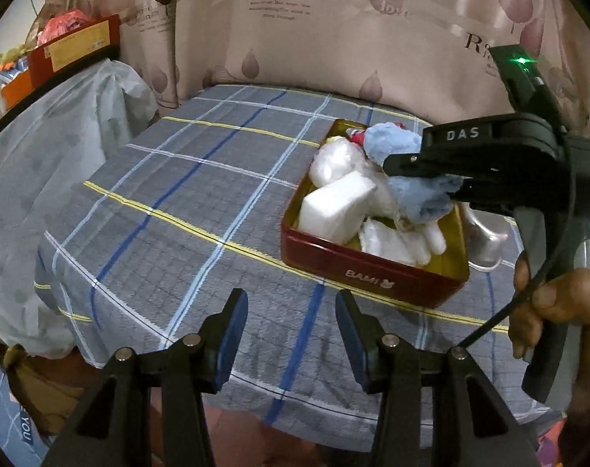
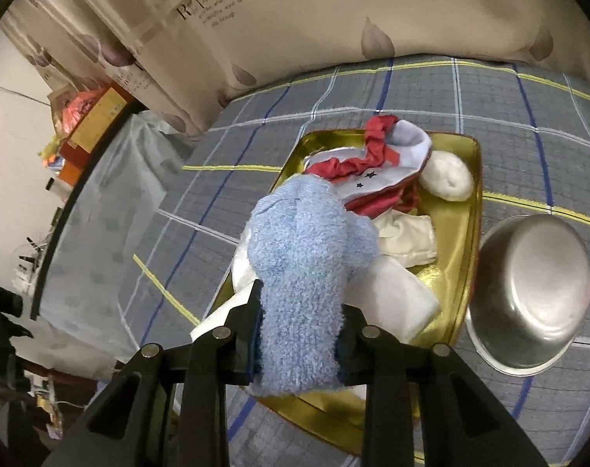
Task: Organize soft objects
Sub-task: 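Carry the blue fuzzy sock over the gold tray with the right gripper and lower it, then open the right gripper to drop the blue sock onto the tray items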
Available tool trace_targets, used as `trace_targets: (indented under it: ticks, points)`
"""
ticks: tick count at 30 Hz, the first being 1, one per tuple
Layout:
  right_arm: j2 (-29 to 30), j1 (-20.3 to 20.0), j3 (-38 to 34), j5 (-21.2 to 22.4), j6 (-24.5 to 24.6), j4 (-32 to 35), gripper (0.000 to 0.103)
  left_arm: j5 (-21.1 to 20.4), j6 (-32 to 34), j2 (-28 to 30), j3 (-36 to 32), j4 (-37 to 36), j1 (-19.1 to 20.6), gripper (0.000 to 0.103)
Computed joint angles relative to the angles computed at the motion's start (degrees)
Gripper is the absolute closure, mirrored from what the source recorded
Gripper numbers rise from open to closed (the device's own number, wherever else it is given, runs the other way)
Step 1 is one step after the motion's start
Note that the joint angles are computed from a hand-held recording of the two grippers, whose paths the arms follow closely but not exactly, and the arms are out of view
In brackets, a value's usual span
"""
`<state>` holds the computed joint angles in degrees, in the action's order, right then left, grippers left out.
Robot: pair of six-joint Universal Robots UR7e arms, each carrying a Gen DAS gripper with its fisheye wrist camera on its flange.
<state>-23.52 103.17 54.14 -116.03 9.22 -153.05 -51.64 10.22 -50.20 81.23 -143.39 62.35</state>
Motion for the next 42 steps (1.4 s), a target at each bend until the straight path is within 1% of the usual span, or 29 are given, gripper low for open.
trace_targets:
  ticks: [4, 8, 11, 13, 17, 18, 23, 28, 33, 36, 39, 41, 42]
  points:
    - [2.16, 0.0, -3.03, -1.37, 0.89, 1.92, 0.074, 1.27, -1.75, 0.68, -1.45, 3.3, 0.29, 0.055]
    - [2.26, -0.21, -2.35, -1.6, 1.15, 0.82, 0.072, 1.37, -2.61, 0.77, -1.85, 4.43, 0.52, 0.055]
    - [2.21, 0.24, -2.05, -3.04, 0.36, 0.25, 0.07, 2.35, -1.87, 0.96, -1.67, 3.84, 0.35, 0.055]
    - [2.02, 0.51, -1.59, -3.92, -0.29, -0.28, 0.067, 2.85, -1.5, 1.17, -1.71, 4.16, 0.29, 0.055]
    - [1.25, 0.97, 0.52, -5.3, -1.28, -2.61, 0.052, 3.48, -0.96, 1.39, -1.54, 4.11, 0.14, 0.055]
    - [0.93, 0.96, 1.19, -5.2, -1.37, -3.1, 0.05, 3.65, -0.84, 1.42, -1.5, 4.03, 0.11, 0.055]
    - [-0.13, 1.09, 3.19, -5.06, -1.74, -4.48, 0.05, 3.9, -0.88, 1.69, -1.74, 4.84, 0.09, 0.055]
    - [-1.91, 1.28, 7.07, -4.42, -2.25, -7.31, 0.047, 4.13, -0.27, 1.66, -1.31, 4.54, 0.0, 0.055]
    - [-3.59, 1.46, 10.66, -2.68, -2.55, -9.16, 0.047, 3.98, -0.42, 1.75, -1.42, 5.39, -0.01, 0.055]
    - [-5.11, 1.67, 13.87, -1.35, -2.99, -11.84, 0.047, 3.87, -0.11, 1.76, -1.31, 5.15, -0.05, 0.055]
    - [-6.77, 2.11, 17.23, -0.96, -4.1, -15.59, 0.046, 3.79, 0.55, 1.84, -1.15, 4.75, -0.02, 0.055]
    - [-7.56, 2.78, 19.33, -2.11, -5.6, -19.01, 0.044, 3.21, 0.84, 1.81, -1.07, 4.77, 0.03, 0.055]
    - [-7.97, 3.22, 20.68, -3.09, -7.16, -21.65, 0.043, 2.9, 1.37, 1.7, -0.78, 4.16, -0.01, 0.055]
